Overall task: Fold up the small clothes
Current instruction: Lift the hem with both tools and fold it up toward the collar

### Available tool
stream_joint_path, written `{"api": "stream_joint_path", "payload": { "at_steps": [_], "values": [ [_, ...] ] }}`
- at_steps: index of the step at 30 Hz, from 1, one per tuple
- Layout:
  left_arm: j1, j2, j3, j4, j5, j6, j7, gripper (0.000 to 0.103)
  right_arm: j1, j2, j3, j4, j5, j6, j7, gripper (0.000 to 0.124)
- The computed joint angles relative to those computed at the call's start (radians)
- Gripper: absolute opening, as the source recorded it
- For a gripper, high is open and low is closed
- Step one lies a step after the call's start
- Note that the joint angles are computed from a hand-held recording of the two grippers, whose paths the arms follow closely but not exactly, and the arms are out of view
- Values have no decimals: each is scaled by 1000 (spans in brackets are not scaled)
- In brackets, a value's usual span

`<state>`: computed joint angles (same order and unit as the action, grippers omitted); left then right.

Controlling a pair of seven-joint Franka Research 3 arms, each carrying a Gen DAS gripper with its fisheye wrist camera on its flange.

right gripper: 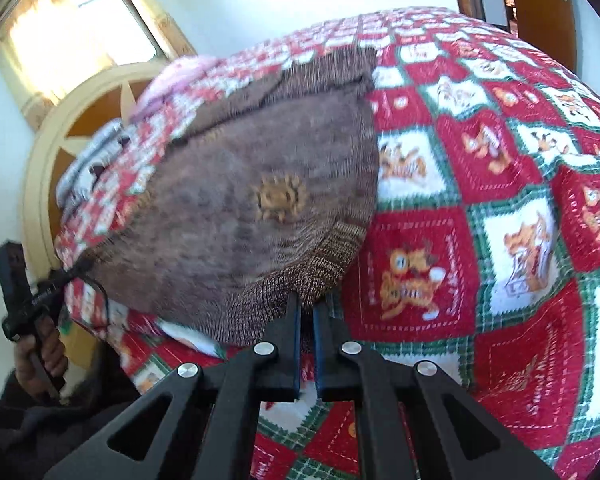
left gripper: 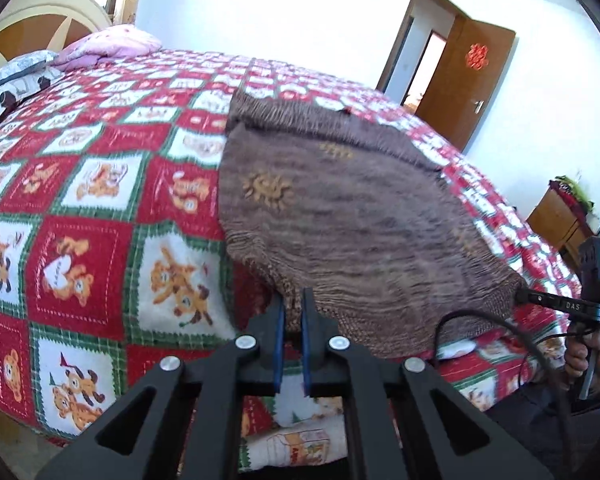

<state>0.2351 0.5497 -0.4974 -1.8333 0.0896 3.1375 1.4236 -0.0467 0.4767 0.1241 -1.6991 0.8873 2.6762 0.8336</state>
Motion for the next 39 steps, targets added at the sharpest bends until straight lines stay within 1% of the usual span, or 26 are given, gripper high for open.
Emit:
{"api": "stream_joint_path", "payload": {
  "at_steps": [1, 2, 5, 6, 8, 10, 16, 20, 21, 24, 29, 32, 35, 38, 39],
  "values": [
    [24, 5, -29, 1, -3, 9, 11, 7, -20, -7, 21, 0, 44, 4, -32, 4],
    [61, 11, -73, -1, -8, 19, 24, 7, -26, -7, 29, 6, 70, 8, -48, 4],
    [124, 33, -147, 10, -7, 38, 36, 7, -50, -21, 56, 12, 184, 20, -120, 4],
    [140, 44, -165, 18, -4, 40, 36, 7, -43, -24, 55, 15, 201, 29, -131, 4],
    [149, 51, -175, 31, 4, 40, 26, 7, -38, -34, 55, 20, 241, 44, -164, 4],
    [170, 65, -198, 45, 10, 43, 21, 7, -31, -41, 52, 30, 270, 50, -191, 4],
    [189, 87, -225, 91, 47, 69, 7, 7, -8, -26, 39, 97, 289, 72, -213, 4],
    [189, 118, -237, 145, 85, 80, -8, 6, -8, 9, 40, 159, 283, 75, -204, 4],
    [190, 128, -242, 159, 93, 80, -10, 7, -7, 24, 39, 182, 272, 74, -192, 4],
    [174, 154, -234, 205, 111, 82, -23, 6, -9, 62, 41, 242, 235, 71, -155, 4],
    [154, 213, -236, 299, 117, 66, -30, 7, -13, 119, 49, 328, 163, 70, -88, 4],
    [129, 246, -223, 364, 107, 51, -29, 6, -9, 168, 46, 404, 95, 60, -23, 4],
    [87, 288, -198, 455, 84, 24, -27, 6, -5, 223, 45, 497, 22, 45, 42, 4],
    [55, 342, -196, 560, 48, -14, 0, 6, 7, 290, 40, 613, -60, 25, 117, 4],
    [29, 360, -176, 609, 37, -31, 6, 6, 14, 326, 34, 675, -94, 9, 152, 4]
  ]
}}
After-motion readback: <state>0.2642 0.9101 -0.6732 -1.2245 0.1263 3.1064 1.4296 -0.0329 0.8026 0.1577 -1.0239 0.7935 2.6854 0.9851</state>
